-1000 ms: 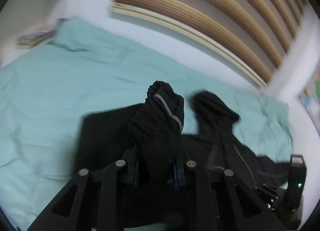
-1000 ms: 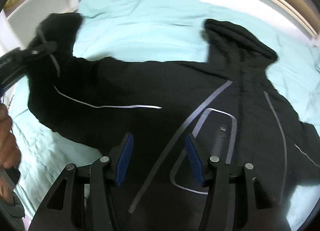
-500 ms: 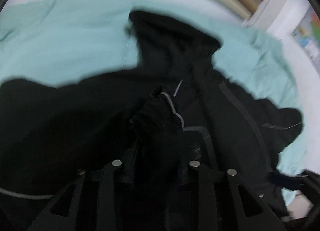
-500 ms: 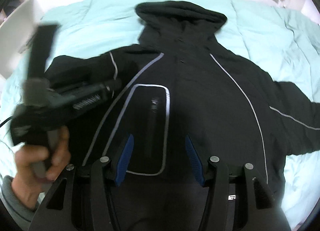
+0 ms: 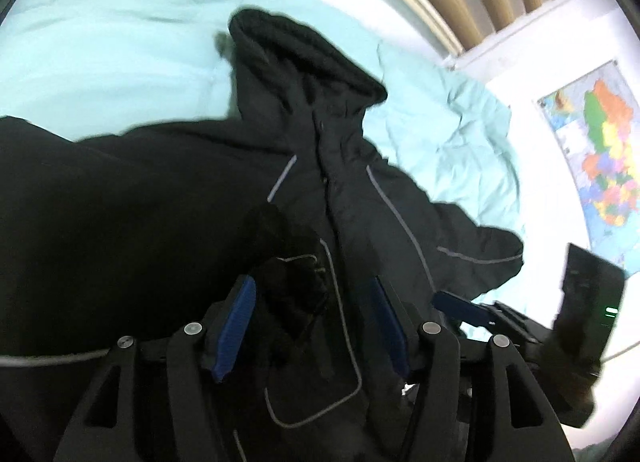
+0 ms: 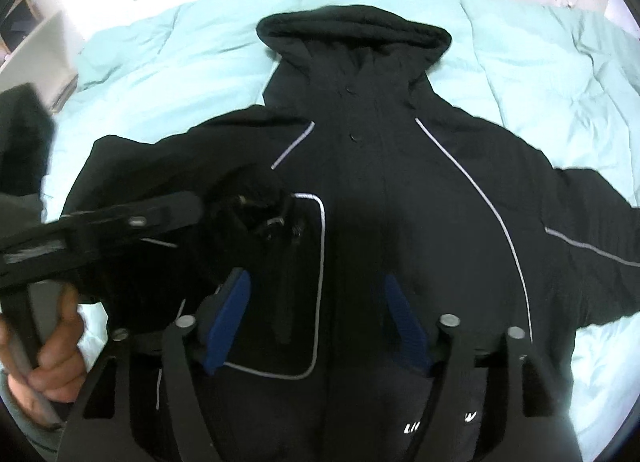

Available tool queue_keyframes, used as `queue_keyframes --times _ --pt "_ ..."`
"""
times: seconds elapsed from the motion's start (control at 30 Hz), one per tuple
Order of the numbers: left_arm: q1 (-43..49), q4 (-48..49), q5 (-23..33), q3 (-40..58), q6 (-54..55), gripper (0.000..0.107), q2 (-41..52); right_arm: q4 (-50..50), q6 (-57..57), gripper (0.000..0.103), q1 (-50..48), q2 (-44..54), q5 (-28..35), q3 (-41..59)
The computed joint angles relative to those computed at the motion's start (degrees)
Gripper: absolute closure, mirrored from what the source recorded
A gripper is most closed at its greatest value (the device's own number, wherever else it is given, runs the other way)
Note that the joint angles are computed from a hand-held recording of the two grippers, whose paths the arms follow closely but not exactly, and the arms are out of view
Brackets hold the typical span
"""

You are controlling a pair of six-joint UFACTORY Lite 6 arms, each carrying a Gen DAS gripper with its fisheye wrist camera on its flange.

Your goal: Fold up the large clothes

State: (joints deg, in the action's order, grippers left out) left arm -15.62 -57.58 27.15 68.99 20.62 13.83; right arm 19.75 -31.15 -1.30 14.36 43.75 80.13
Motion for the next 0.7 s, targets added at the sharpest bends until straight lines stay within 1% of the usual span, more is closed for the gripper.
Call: queue_keyframes --times 0.1,0.13,0.17,0.27,0.33,0.47,0.53,0.57,0.63,0.7 --pt "1.9 -0.4 -0.6 -4.7 -0.5 0.044 -6.5 3.2 -0.9 0.028 1.0 3.9 1.2 2.8" --pt "2.4 0.6 -1.0 -4.9 -1.9 0.044 -7.0 4.4 -0.8 0.028 1.5 6.2 2.0 4.4" --pt "3.0 2.1 -1.2 -5.1 -3.5 0.044 -7.7 5.3 -0.3 0.028 2.2 9.0 3.0 6.6" --pt "4.3 11.2 -2.2 -6.5 -11.8 0.044 -10.8 8.6 1.5 0.028 3.0 17.5 6.2 13.1" --pt "5.4 15.2 -2.2 -7.1 -15.0 0.044 -12.1 9.8 4.0 0.028 3.3 22.8 8.2 17.6" --pt "7.9 16.1 -2.1 -8.9 -14.9 0.044 -14.0 14.1 5.1 0.029 3.3 29.5 11.5 23.7" --pt "8.9 19.3 -2.0 -9.3 -17.5 0.044 -14.7 17.7 2.4 0.061 3.1 30.2 13.4 24.7" --pt "8.9 22.2 -2.1 -9.1 -20.0 0.044 -14.9 18.4 1.7 0.064 3.2 29.8 13.9 24.8" --pt "8.8 25.9 -2.4 -8.4 -22.9 0.044 -14.5 18.5 0.8 0.075 3.5 27.2 12.2 23.1" --pt "8.9 29.0 -2.0 -7.4 -25.2 0.044 -14.5 17.9 -0.2 0.077 3.3 23.6 10.4 21.1"
